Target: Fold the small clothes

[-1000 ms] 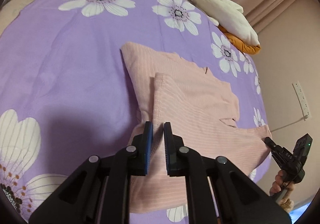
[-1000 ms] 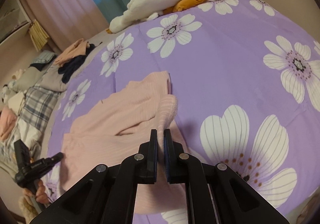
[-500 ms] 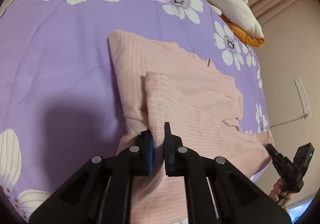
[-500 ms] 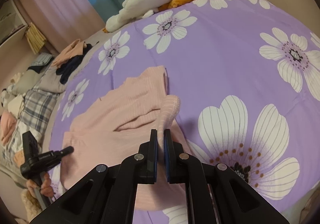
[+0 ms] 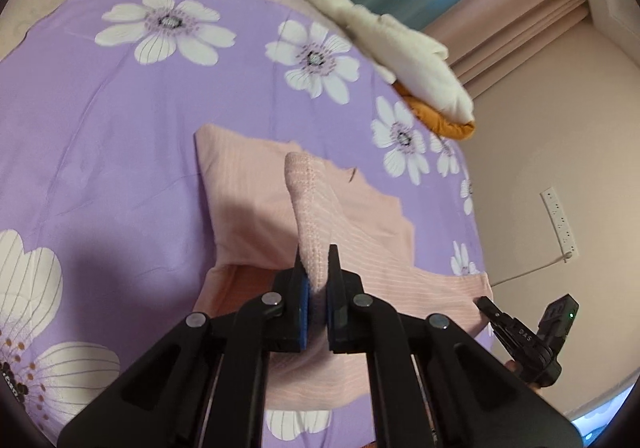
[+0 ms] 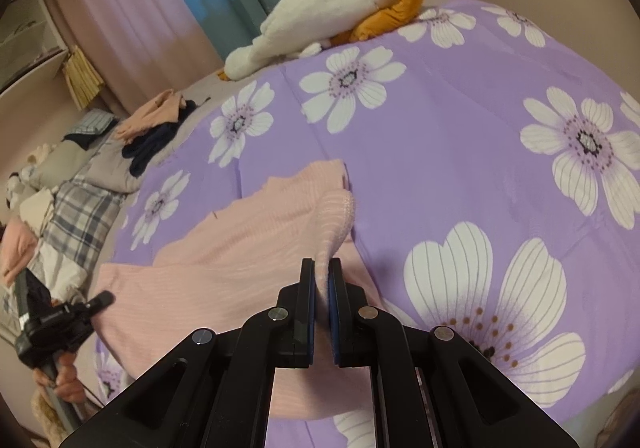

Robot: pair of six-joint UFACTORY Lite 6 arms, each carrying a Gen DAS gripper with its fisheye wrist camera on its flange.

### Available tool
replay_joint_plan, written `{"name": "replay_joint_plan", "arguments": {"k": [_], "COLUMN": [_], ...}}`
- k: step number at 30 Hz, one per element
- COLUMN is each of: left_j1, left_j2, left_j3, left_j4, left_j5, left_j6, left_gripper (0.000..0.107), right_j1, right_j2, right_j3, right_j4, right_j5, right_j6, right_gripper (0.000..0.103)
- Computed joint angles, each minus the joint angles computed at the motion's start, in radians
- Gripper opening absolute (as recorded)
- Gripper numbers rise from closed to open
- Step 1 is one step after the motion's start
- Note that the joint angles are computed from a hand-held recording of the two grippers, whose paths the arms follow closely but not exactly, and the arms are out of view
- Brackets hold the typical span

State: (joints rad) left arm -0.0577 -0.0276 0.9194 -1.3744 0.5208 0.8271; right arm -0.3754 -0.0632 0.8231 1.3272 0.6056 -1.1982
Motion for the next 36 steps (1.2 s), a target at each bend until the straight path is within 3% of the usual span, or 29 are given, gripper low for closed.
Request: {"name": "replay_joint_plan", "arguments": {"k": [10, 19, 30, 36], "left_j1": [0.011, 0.053, 0.069, 0.053], "left_j2": [-0.099, -0.073, 0.192, 0.439], "left_j3": [-0.014, 0.034, 0.263, 0.493], "left_j4": [0.054, 0.079, 0.125, 0.269], "left_j5": [-0.028, -0.037, -0.098, -0.140], "left_j6": [-0.033, -0.040, -0.076, -0.203], "left_gripper": [0.005, 0.005, 0.005, 0.005], "right_j1": [0.046, 0.126, 0.253, 0.293], "right_j2": [0.008, 0.126, 0.557, 0.863], "right_j3": [0.116, 0.306, 0.807, 1.166], "right_j4": [-0.050, -0.093, -0.470, -0.731], "right_j5": [-0.025, -0.061, -0.113, -0.046], "right_j6": [0.048, 0.082, 0.485, 0.780], "right_gripper": [0.008, 0.008, 0.008, 0.008]}}
